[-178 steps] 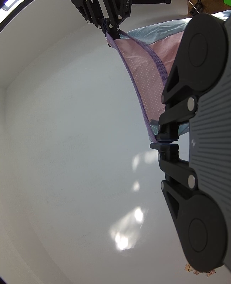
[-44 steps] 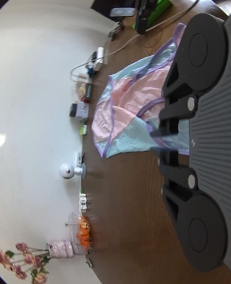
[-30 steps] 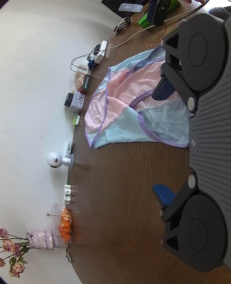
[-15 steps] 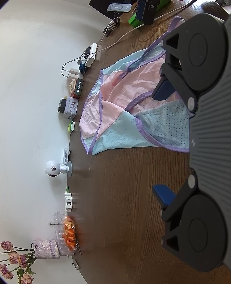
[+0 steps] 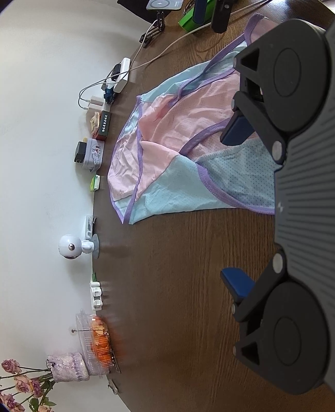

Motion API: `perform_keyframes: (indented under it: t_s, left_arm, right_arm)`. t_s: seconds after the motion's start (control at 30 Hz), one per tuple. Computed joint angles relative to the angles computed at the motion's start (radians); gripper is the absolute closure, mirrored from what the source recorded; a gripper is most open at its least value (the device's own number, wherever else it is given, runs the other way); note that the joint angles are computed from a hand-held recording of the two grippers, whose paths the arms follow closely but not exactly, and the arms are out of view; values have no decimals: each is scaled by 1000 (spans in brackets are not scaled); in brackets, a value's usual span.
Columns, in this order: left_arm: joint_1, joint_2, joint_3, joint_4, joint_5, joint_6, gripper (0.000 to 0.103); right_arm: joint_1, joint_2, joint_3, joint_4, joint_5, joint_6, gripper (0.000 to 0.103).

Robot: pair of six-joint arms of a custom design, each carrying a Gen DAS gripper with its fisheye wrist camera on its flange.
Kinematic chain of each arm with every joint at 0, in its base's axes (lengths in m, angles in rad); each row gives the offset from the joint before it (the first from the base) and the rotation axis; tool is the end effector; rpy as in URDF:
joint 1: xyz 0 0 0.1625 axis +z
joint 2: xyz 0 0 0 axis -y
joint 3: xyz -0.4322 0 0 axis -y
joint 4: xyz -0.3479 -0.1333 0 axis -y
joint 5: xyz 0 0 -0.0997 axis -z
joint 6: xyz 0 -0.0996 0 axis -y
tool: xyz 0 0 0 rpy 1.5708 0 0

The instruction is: Fold clothes

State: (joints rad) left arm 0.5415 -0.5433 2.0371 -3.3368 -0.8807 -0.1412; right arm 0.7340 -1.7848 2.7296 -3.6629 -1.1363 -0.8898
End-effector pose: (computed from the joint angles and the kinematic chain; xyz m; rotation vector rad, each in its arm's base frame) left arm -0.3386 -0.4332 -0.0081 0.9991 2.3973 -0.8112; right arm -0.0574 -0.2878 0.3567 0.3709 -2.1844 1.2891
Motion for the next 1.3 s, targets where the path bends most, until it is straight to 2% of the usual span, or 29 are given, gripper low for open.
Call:
perform_keyframes:
  t_s: [0.27, 0.33, 0.43, 0.6, 0.7, 0.8, 0.87, 0.93, 0.97, 1.03, 1.07, 1.13, 1.2, 1.23, 1.3]
  left_arm:
    - [5, 4, -13, 18, -6, 7, 0]
    - [7, 6, -20, 30, -3, -1, 0]
    - [16, 5, -45, 74, -23, 2, 0]
    - [24, 52, -109, 33, -39, 121, 0]
    - [29, 75, -166, 92, -42, 154, 1]
    - [27, 78, -204, 181, -45, 153, 10]
    - [24, 68, -200, 193, -74, 154, 22]
    - [29, 69, -204, 202, -109, 161, 32]
    - [33, 71, -210, 209, -124, 164, 33]
    - [36, 89, -229, 227, -105, 164, 37]
    - [38, 98, -239, 237, -88, 160, 47]
    - [50, 100, -252, 258, -78, 141, 60]
    - [70, 89, -250, 249, -99, 132, 66]
    - [78, 84, -246, 240, -104, 132, 75]
    - [87, 73, -241, 238, -104, 126, 86]
  right_arm:
    - [16, 7, -16, -1, -37, 21, 0]
    - [48, 32, -27, -20, -77, 33, 0]
    - [72, 34, -48, 1, -97, 26, 0]
    - [182, 92, -132, 24, -175, 12, 0]
    - [252, 142, -196, 79, -236, 30, 1]
    - [304, 183, -228, 99, -302, 19, 10]
    - [330, 208, -240, 97, -340, 10, 14]
    - [342, 228, -244, 84, -366, 6, 24]
    - [348, 239, -246, 78, -379, 4, 33]
    - [355, 251, -258, 84, -408, 7, 50]
    - [362, 262, -265, 81, -431, 11, 55]
    - [371, 283, -277, 70, -468, 16, 74]
    - [372, 288, -282, 73, -482, 22, 84]
    - [370, 288, -282, 73, -483, 29, 91]
    - [366, 284, -279, 62, -485, 39, 94]
